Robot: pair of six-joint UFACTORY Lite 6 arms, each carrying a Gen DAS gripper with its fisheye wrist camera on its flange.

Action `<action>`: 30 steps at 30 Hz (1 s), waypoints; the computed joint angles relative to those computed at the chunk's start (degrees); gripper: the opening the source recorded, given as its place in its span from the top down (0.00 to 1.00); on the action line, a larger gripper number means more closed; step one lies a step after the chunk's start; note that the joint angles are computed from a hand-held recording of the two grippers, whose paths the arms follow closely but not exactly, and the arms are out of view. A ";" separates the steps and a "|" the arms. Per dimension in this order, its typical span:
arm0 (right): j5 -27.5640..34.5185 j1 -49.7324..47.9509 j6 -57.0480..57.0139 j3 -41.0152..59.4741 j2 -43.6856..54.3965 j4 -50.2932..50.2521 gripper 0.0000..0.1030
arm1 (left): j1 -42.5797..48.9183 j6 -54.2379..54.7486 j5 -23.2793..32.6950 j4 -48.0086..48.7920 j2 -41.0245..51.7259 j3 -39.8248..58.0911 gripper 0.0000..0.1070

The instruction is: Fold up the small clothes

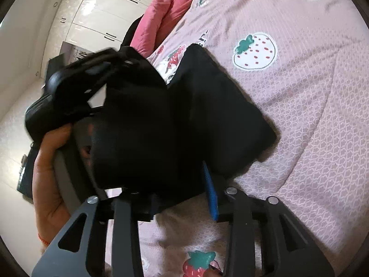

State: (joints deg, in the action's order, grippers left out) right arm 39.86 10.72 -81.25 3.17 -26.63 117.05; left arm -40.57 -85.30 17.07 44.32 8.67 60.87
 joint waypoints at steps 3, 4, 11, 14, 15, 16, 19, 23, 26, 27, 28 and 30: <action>1.80 -3.54 1.77 0.66 0.16 -5.71 0.61 | 0.12 -3.67 0.48 4.37 -6.76 -4.33 0.50; 2.13 -4.08 2.32 0.74 -0.01 -7.39 0.58 | -0.07 -4.08 1.53 5.29 -8.33 -5.03 0.50; 3.55 -7.34 10.24 5.69 -2.49 -21.27 0.30 | -3.00 0.02 9.12 5.50 -25.29 -18.19 0.48; 4.50 -6.87 8.72 10.16 3.03 -21.98 0.26 | -5.73 -1.24 11.03 6.31 -31.26 -25.19 0.46; 5.94 -7.50 7.73 11.87 5.61 -22.22 0.25 | -6.73 -1.90 11.11 6.69 -31.95 -26.92 0.46; 7.05 -8.24 6.83 13.90 8.58 -22.51 0.24 | -7.82 -2.28 10.85 6.84 -32.29 -28.94 0.46; 11.70 -13.26 4.86 18.89 16.97 -25.28 0.23 | -10.39 -7.86 9.72 11.03 -31.49 -32.64 0.46; 15.79 -16.57 4.95 27.86 28.82 -27.46 0.23 | -11.40 -19.35 6.39 20.47 -30.68 -36.68 0.45; 12.09 -14.32 6.67 34.39 33.50 -28.25 0.23 | -10.11 -20.15 4.64 22.08 -29.66 -36.44 0.43; 11.19 -13.28 7.02 36.23 34.95 -28.01 0.23 | -9.54 -19.91 4.00 22.10 -29.43 -36.27 0.42; 9.59 -12.67 7.70 37.40 35.02 -28.55 0.26 | -8.92 -18.36 3.37 21.36 -29.17 -35.94 0.42; 6.96 -11.00 7.79 39.37 35.78 -28.00 0.33 | -8.66 -17.95 3.72 21.83 -28.57 -35.32 0.40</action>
State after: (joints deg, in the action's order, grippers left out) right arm 46.82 -0.28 -73.46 42.55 9.15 89.05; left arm -49.23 -103.25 20.79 66.15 -19.90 25.55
